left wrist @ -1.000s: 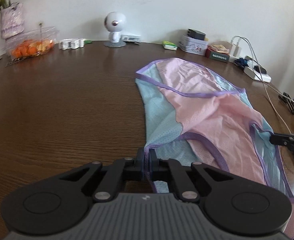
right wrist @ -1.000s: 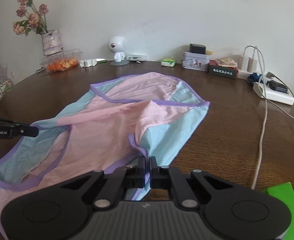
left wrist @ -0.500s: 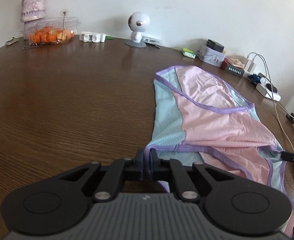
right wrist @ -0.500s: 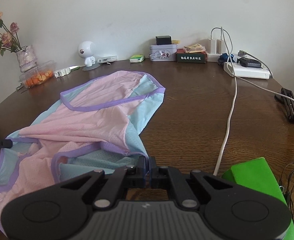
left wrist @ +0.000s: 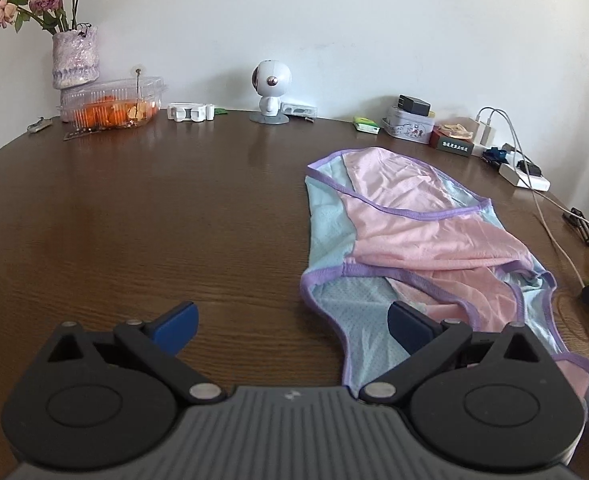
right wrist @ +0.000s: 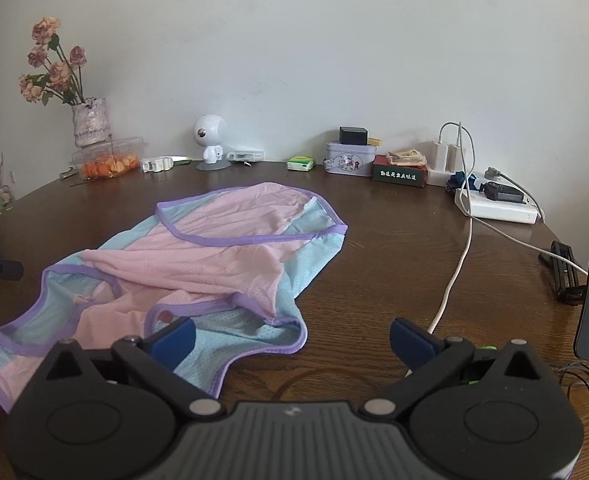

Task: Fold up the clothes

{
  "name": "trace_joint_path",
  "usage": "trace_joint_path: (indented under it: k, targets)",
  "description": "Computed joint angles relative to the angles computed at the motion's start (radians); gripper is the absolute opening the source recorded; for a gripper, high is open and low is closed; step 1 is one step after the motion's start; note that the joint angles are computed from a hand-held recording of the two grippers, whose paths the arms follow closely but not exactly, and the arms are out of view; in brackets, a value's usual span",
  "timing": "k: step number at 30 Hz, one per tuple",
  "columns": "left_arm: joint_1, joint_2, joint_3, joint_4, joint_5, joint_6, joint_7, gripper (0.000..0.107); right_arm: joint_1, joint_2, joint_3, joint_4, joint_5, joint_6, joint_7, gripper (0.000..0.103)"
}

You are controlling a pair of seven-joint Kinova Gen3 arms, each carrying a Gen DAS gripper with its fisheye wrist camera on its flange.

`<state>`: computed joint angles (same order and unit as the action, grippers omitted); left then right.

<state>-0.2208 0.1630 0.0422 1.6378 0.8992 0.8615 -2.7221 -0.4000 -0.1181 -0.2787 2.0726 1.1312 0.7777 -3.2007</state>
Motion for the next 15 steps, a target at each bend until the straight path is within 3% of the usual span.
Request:
trace_joint_path:
  k: [3,5,10,15]
  targets:
    - [-0.125,0.002,0.081,0.007,0.044,0.122,-0.055,0.103,-0.005,-0.011,0.001,0.009,-0.024,-0.048,0.049,0.103]
    - [-0.177,0.018,0.120,0.002,0.060,0.203,-0.082,0.103,-0.018,-0.013,-0.027,0.010,-0.017,-0.031,0.059,0.103]
    - [-0.058,0.024,-0.008,0.009,0.089,0.295,-0.167,0.098,-0.037,-0.023,-0.019,0.011,-0.041,-0.139,0.104,0.103]
    - [-0.035,0.055,0.012,-0.011,0.068,0.341,-0.182,0.090,-0.042,-0.035,-0.075,0.007,-0.101,-0.136,0.115,0.102]
